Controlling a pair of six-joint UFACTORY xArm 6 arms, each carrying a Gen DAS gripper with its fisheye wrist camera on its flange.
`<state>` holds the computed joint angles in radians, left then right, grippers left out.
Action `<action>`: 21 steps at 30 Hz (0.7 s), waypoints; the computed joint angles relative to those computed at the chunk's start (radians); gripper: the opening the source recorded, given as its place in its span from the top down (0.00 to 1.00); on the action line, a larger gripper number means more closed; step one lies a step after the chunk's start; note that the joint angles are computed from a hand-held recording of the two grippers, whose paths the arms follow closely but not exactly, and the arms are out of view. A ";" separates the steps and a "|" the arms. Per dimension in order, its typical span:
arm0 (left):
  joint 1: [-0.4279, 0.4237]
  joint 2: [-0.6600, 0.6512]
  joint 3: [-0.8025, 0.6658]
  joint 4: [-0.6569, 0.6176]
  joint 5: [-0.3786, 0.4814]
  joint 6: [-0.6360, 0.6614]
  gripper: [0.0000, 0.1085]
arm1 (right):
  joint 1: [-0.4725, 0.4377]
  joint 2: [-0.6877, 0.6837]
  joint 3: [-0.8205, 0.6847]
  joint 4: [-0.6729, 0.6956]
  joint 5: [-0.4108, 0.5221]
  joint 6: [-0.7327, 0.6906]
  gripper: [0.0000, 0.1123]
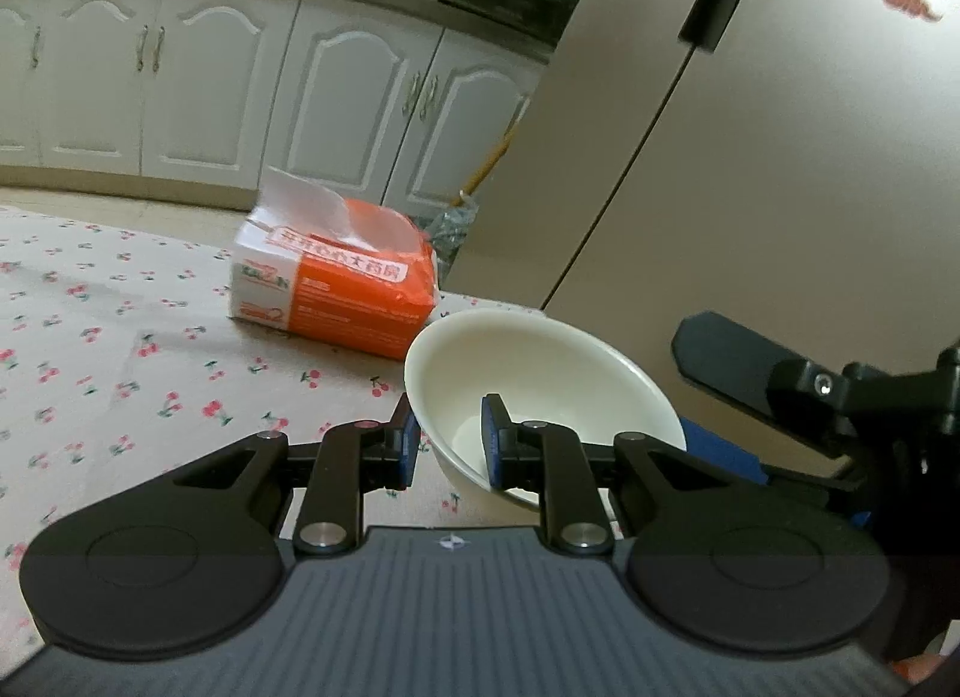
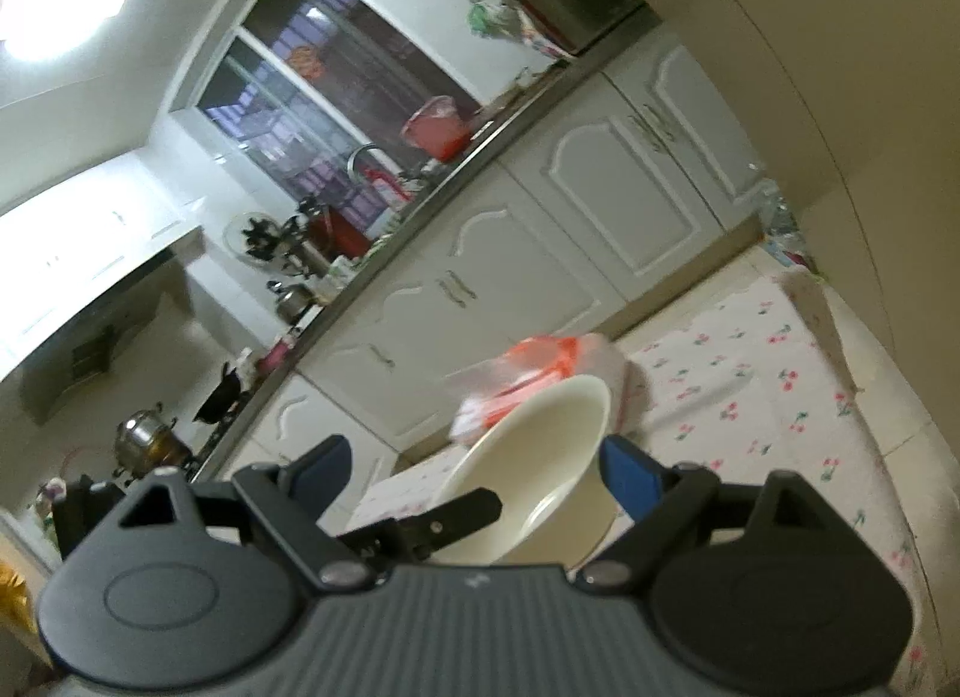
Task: Organize plates and bowls
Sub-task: 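Lift the cream bowl with both grippers and carry it toward the plate stack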
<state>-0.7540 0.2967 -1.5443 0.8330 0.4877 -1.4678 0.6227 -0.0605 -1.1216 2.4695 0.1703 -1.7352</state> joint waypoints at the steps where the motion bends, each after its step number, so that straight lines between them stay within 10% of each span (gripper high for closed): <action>1: -0.007 -0.029 0.030 0.026 0.002 -0.033 0.81 | 0.009 -0.017 0.012 0.004 0.000 -0.005 0.20; 21: -0.258 -0.440 0.431 0.223 0.201 -0.348 0.80 | 0.230 -0.362 0.281 0.432 -0.114 -0.441 0.16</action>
